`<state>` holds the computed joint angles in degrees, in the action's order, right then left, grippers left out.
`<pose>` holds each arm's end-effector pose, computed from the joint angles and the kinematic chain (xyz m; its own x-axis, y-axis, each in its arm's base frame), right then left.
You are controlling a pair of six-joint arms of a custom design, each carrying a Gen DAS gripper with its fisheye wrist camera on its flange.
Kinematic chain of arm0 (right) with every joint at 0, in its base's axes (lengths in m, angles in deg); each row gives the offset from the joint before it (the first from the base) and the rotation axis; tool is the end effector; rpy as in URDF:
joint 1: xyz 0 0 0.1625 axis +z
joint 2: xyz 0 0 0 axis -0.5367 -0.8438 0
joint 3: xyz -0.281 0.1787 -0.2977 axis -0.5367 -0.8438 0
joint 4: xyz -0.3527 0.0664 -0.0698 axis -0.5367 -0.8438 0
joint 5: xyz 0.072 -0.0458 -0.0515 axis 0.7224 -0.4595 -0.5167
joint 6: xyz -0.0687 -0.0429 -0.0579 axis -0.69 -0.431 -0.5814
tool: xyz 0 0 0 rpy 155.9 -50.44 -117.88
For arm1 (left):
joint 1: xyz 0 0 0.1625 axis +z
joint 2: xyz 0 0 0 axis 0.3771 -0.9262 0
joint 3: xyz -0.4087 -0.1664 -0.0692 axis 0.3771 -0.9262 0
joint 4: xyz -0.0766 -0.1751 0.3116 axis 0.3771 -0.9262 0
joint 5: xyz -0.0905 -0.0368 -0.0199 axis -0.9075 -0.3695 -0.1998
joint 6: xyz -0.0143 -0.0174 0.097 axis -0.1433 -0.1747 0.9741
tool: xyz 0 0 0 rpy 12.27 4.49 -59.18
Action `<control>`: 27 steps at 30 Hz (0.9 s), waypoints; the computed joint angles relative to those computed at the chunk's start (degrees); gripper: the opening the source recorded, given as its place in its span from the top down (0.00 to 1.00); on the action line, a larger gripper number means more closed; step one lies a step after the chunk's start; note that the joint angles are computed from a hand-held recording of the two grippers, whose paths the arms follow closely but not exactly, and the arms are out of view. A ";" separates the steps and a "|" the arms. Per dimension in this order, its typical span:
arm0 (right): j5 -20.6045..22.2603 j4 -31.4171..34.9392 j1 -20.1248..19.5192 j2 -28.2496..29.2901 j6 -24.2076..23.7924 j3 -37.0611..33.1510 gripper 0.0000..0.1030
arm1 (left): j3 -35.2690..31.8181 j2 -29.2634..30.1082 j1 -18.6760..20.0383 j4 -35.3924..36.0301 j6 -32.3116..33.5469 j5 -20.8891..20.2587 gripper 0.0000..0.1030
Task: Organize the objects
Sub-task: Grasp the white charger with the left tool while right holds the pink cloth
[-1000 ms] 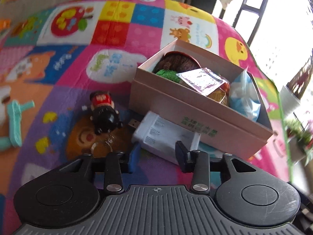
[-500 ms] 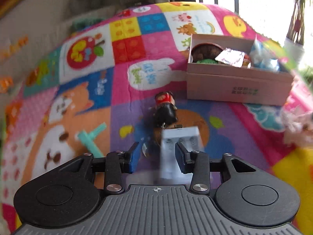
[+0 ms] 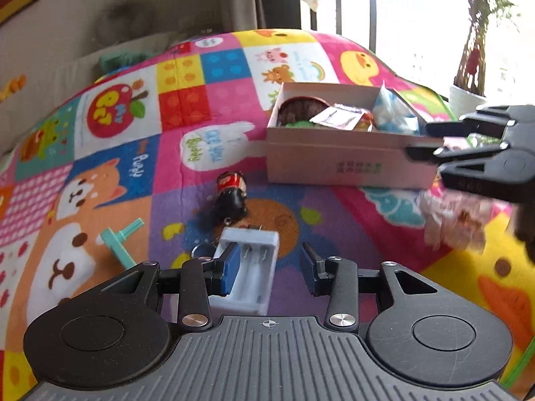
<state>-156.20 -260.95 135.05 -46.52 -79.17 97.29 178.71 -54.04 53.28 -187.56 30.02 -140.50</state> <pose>0.2506 -0.6919 -0.0595 -0.4200 -0.3256 0.8471 -0.8823 0.3651 -0.2971 0.0258 -0.6481 0.2151 -0.6307 0.2059 -0.7482 0.6835 0.6040 -0.4099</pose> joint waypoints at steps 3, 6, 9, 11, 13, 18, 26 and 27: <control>-1.31 -3.01 -0.45 -0.68 -2.32 1.30 0.66 | 0.22 0.06 0.49 -0.55 1.42 0.64 0.58; -2.06 -4.14 -0.74 -1.42 -1.26 2.14 0.66 | -0.80 1.13 0.79 -1.91 2.96 2.63 0.56; 1.07 -3.22 -1.03 -4.35 3.57 7.10 0.60 | -2.34 1.51 1.35 1.19 2.82 3.13 0.57; 3.19 -2.82 -0.98 -6.08 6.62 10.69 0.31 | -2.83 2.18 1.54 0.11 4.40 2.63 0.56; 6.27 -2.00 -1.10 -7.85 8.92 14.44 0.19 | -3.64 2.20 1.60 1.60 3.34 2.46 0.56; 9.03 5.06 -1.22 -10.07 13.81 19.02 0.13 | -5.64 2.96 2.06 2.42 2.30 1.80 0.55; 4.87 4.88 -1.26 -6.86 15.68 17.12 0.13 | -7.46 3.03 2.94 3.36 0.13 0.51 0.56; 4.82 4.59 -1.25 -6.81 15.71 17.18 0.13 | -7.57 3.03 3.00 3.44 -0.08 0.39 0.56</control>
<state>-151.39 -256.36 133.80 -53.32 -63.46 114.47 171.14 -51.02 56.28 -184.12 29.94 -140.12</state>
